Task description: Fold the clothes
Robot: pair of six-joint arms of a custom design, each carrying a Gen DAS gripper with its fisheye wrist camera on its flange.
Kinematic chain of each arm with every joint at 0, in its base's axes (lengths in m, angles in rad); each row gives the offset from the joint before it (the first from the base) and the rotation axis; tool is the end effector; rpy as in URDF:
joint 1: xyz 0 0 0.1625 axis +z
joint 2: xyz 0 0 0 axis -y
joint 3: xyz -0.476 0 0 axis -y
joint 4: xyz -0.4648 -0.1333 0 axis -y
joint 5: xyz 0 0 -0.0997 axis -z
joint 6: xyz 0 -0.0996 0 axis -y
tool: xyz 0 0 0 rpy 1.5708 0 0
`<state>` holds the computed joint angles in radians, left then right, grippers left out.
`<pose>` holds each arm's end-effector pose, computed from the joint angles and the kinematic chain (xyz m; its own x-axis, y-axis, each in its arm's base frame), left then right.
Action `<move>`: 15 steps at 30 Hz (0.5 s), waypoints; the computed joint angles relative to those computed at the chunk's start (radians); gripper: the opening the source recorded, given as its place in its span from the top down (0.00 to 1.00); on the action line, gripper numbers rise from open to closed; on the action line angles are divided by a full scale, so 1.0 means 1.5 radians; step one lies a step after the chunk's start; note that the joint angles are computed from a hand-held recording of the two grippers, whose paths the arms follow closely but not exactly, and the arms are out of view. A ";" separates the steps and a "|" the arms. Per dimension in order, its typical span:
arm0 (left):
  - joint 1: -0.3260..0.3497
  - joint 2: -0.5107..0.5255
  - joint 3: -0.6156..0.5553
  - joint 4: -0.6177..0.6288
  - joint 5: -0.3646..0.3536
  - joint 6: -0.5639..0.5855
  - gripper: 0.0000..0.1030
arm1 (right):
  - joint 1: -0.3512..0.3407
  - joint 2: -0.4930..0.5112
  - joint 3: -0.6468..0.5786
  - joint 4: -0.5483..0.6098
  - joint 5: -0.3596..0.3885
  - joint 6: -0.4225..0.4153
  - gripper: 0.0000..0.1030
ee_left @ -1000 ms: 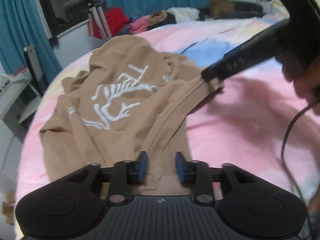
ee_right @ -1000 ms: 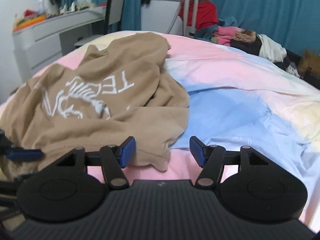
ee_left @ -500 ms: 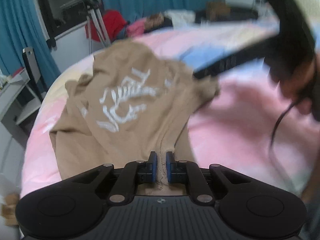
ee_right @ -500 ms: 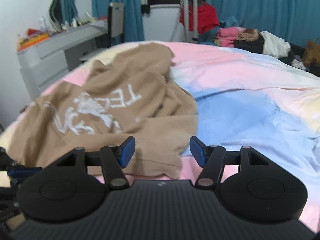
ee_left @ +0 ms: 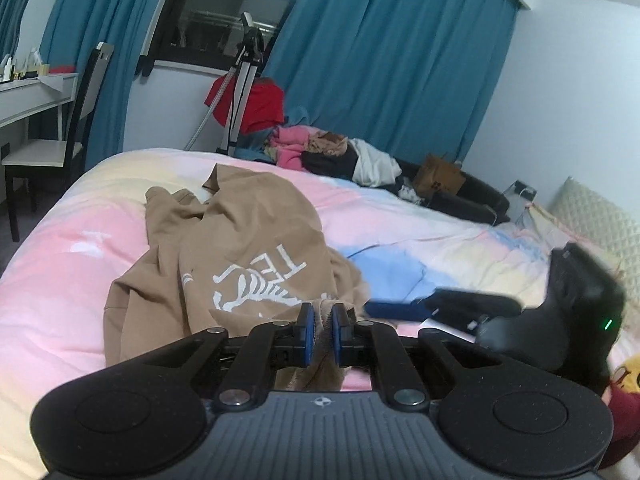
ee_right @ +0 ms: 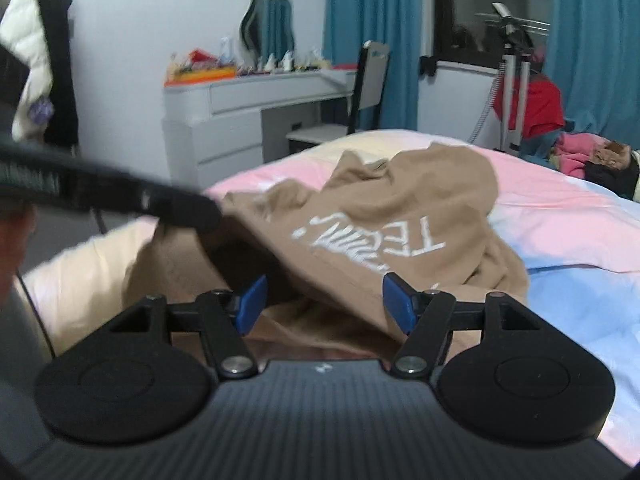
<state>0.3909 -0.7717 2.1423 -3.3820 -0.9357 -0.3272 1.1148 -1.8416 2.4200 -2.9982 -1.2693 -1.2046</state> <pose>-0.4426 -0.3905 0.0089 -0.7807 0.5028 -0.3711 0.6181 0.5346 -0.5763 -0.0295 -0.4301 0.3791 -0.6138 -0.4750 0.6306 -0.7879 0.4182 -0.4520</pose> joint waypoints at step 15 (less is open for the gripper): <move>0.013 0.014 -0.006 -0.036 0.049 -0.036 0.91 | -0.003 0.134 -0.078 -0.245 -0.264 0.437 0.37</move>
